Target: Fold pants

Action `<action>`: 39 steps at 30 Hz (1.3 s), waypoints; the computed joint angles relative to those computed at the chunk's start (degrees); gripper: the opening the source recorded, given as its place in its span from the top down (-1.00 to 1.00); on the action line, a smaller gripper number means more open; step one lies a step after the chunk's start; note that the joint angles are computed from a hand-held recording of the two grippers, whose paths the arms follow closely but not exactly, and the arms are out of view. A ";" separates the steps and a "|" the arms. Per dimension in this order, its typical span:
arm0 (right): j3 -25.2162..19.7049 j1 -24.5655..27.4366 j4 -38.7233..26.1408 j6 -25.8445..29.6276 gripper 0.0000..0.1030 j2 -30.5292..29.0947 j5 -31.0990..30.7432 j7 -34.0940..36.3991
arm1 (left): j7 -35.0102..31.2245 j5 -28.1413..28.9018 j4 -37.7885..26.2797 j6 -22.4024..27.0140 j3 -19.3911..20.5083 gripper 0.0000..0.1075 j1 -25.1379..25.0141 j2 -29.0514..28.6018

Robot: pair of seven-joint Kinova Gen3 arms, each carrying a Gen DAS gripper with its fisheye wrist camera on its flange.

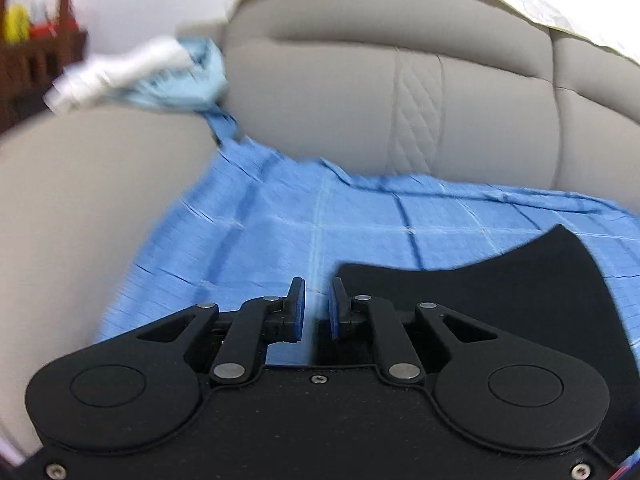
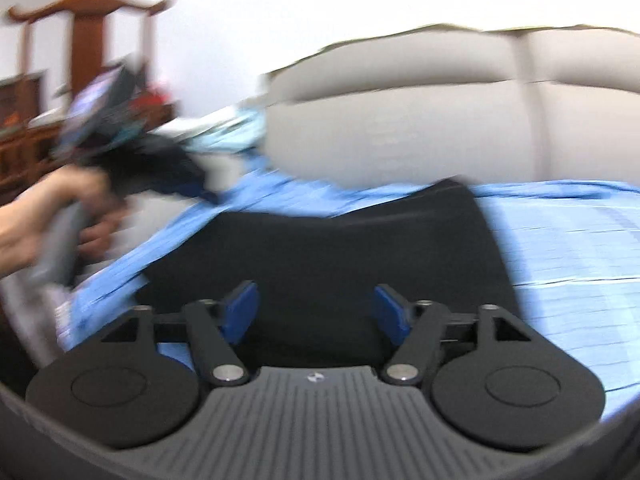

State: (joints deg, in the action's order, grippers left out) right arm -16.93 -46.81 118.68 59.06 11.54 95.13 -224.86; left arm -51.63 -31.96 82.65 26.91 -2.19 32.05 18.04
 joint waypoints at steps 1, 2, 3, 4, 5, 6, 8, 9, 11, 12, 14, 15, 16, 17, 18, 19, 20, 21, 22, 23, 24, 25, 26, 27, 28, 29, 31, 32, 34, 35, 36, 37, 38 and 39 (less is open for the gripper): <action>-0.12 0.70 -0.73 1.41 -0.57 0.41 -2.33 1.15 | 2.33 -2.15 0.99 -0.54 -2.07 0.79 2.19 -0.97; -0.88 2.46 -2.10 1.88 -0.56 1.07 -4.66 3.10 | 4.54 -3.76 2.64 -2.02 -3.07 0.79 3.50 -2.28; -2.55 5.11 -3.64 1.42 -0.49 2.00 -6.64 5.38 | 5.81 -4.44 4.77 -4.35 -3.01 0.79 3.94 -3.85; -4.49 7.64 -4.83 0.49 -0.37 2.63 -7.69 7.71 | 6.16 -4.40 6.15 -5.99 -1.89 0.79 3.42 -4.93; -5.95 9.11 -5.96 0.49 -0.35 3.84 -7.81 10.04 | 7.06 -5.06 7.77 -7.58 -0.55 0.79 3.03 -5.94; -7.20 9.63 -6.93 0.99 -0.32 5.14 -6.99 12.37 | 8.77 -6.65 9.24 -8.93 -0.27 0.77 3.71 -6.59; -11.59 13.59 -8.03 -0.82 -0.29 6.62 -3.85 15.18 | 10.70 -8.52 10.99 -10.37 -1.30 0.73 6.11 -6.70; -13.87 15.85 -8.08 -3.12 -0.28 6.73 -2.44 15.19 | 10.36 -8.10 11.26 -10.30 -0.61 0.73 5.93 -6.26; -15.24 18.11 -7.45 -7.14 -0.28 5.49 -0.86 15.90 | 10.24 -5.62 10.81 -7.88 1.69 0.73 4.29 -4.63; -14.33 17.74 -7.31 -7.91 -0.30 4.81 -1.24 16.50 | 11.46 -5.41 10.58 -6.45 1.24 0.74 4.68 -3.83; -9.71 15.58 -6.71 -10.57 -0.29 2.58 -3.48 15.93 | 15.66 -7.17 11.92 -6.40 -2.01 0.80 6.76 -2.86; -7.42 14.98 -6.88 -11.29 -0.29 1.61 -5.36 16.48 | 17.99 -7.83 13.26 -7.77 -3.18 0.82 7.04 -3.06; -6.14 15.25 -7.58 -11.48 -0.29 1.00 -7.55 17.90 | 20.32 -8.88 15.05 -10.07 -5.40 0.82 8.10 -3.69; -5.22 16.58 -8.37 -11.93 -0.30 0.22 -9.88 20.23 | 22.50 -10.21 16.06 -11.44 -6.71 0.82 8.62 -3.85; -5.04 18.95 -9.26 -13.23 -0.30 -0.44 -11.78 22.56 | 23.74 -10.87 16.50 -11.88 -6.95 0.82 8.50 -3.95; -5.39 21.60 -10.18 -15.47 -0.30 -0.57 -12.88 24.89 | 24.05 -10.67 17.02 -12.85 -6.39 0.82 7.39 -4.12; -5.63 24.26 -11.66 -17.80 -0.30 -0.12 -13.26 27.22 | 23.92 -10.15 17.42 -13.60 -6.40 0.82 7.01 -4.22; -6.03 26.91 -13.41 -20.13 -0.30 0.80 -13.19 29.55 | 24.23 -10.49 17.78 -14.13 -7.13 0.82 7.49 -4.25; -6.99 29.57 -15.25 -22.26 -0.30 1.99 -13.35 31.88 | 24.71 -11.41 18.36 -14.67 -8.34 0.82 8.42 -4.37; -7.96 32.22 -17.83 -23.46 -0.29 4.03 -14.00 34.21 | 25.59 -12.79 18.46 -14.68 -9.85 0.82 9.99 -4.24; -9.03 34.49 -20.29 -23.72 -0.24 6.08 -14.74 36.54 | 26.75 -14.40 18.74 -14.86 -11.40 0.81 11.51 -4.19; -9.69 35.70 -22.13 -23.05 -0.14 7.62 -16.26 38.87 | 27.75 -15.71 18.95 -15.25 -12.51 0.81 12.48 -4.02; -9.30 35.85 -24.33 -21.45 -0.09 9.53 -17.58 41.20 | 28.76 -16.84 19.26 -15.64 -13.42 0.81 13.28 -4.06; -7.92 35.00 -26.53 -19.12 -0.12 11.14 -19.14 43.53 | 29.23 -17.20 19.62 -16.46 -15.21 0.81 14.65 -3.98; -6.25 33.99 -28.26 -17.36 -0.27 12.17 -20.69 45.64 | 28.76 -16.75 19.76 -17.03 -15.94 0.80 15.05 -3.89; -5.48 33.99 -29.68 -16.54 -0.29 12.93 -22.46 46.82 | 27.37 -15.52 19.83 -17.15 -15.61 0.80 14.61 -4.03; -3.99 33.93 -29.37 -17.45 -0.29 12.19 -23.91 46.38 | 22.71 -11.48 19.21 -15.76 -11.75 0.80 11.17 -4.48; -1.87 32.36 -28.20 -18.17 -0.30 11.03 -23.23 44.76 | 20.38 -9.39 18.75 -14.68 -9.10 0.80 8.87 -4.81; 1.78 30.34 -24.16 -22.16 -0.40 8.04 -19.42 40.10 | 15.72 -4.84 18.61 -14.21 -3.79 0.61 3.65 -5.98; 2.11 30.75 -21.84 -24.49 -0.47 6.33 -17.95 37.77 | 13.56 -2.51 18.99 -14.97 -1.46 0.46 1.00 -6.80; 1.37 32.22 -19.65 -26.82 -0.54 4.80 -16.99 35.44 | 11.63 -0.18 19.66 -16.26 0.66 0.09 -1.66 -7.78; -0.43 34.75 -17.75 -29.15 -0.57 3.65 -15.99 33.53 | 9.52 2.15 20.32 -17.57 2.66 -0.16 -4.31 -8.82; -2.29 37.41 -16.18 -31.48 -0.59 2.89 -15.41 32.46 | 7.19 4.33 20.32 -17.99 4.90 -0.23 -6.97 -9.42; -4.16 40.06 -14.66 -33.81 -0.62 2.48 -15.04 32.19 | 4.86 6.35 19.79 -17.91 7.14 -0.35 -9.62 -9.62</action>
State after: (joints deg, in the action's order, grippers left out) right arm -21.08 -6.75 104.03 25.25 14.03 80.09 -192.67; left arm -46.77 -25.61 102.44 9.00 4.95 22.43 8.42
